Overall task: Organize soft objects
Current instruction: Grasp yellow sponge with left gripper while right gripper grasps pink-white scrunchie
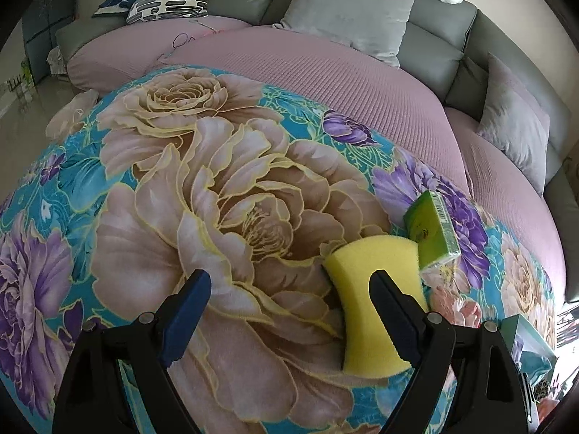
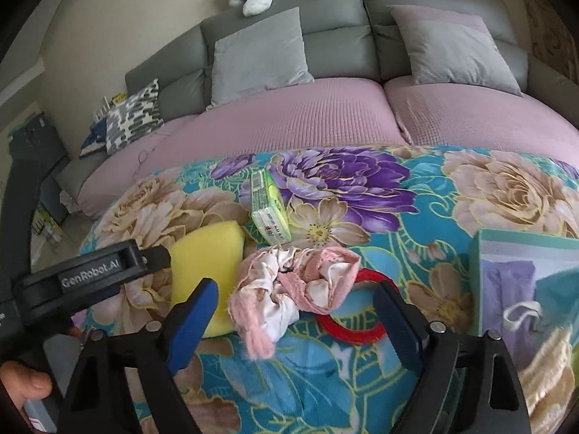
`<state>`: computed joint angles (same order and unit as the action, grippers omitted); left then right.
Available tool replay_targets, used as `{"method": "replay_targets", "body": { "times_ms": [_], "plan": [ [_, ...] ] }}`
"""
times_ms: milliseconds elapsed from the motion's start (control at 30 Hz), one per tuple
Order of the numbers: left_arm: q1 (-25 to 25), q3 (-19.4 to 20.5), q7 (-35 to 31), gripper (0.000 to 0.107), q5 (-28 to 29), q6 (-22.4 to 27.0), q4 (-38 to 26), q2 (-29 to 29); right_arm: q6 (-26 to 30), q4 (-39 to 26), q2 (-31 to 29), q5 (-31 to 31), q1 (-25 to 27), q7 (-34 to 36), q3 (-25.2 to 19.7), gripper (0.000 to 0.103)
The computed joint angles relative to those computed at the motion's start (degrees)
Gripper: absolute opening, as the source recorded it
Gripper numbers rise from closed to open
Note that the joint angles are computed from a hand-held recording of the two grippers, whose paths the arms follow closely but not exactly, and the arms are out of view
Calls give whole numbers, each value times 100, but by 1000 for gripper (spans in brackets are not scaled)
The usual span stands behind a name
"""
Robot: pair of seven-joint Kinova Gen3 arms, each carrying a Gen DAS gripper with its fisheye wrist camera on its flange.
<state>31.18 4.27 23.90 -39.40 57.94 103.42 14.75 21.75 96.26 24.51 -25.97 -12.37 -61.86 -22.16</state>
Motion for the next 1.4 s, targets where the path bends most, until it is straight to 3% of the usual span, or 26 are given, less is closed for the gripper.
{"method": "replay_targets", "body": {
  "times_ms": [133,300,667,967,1133,1400],
  "plan": [
    [-63,-21,-56,90,24,-147,49,5,70,-137,121,241,-313,-251,258,81],
    [-69,-47,2,90,-87,-372,150,-38,165,-230,273,360,-311,-344,239,76],
    [-7,-60,-78,90,-268,-718,128,-49,95,-172,305,172,-57,-227,63,36],
    [-18,-67,-319,90,-174,-706,17,38,115,-150,342,-90,237,41,-159,24],
    [-55,-87,-637,90,-66,-929,-86,147,122,-142,339,-212,310,160,-201,20],
    [58,-214,-1068,90,82,-781,-460,416,-61,29,116,-516,597,440,-351,19]
  ]
}}
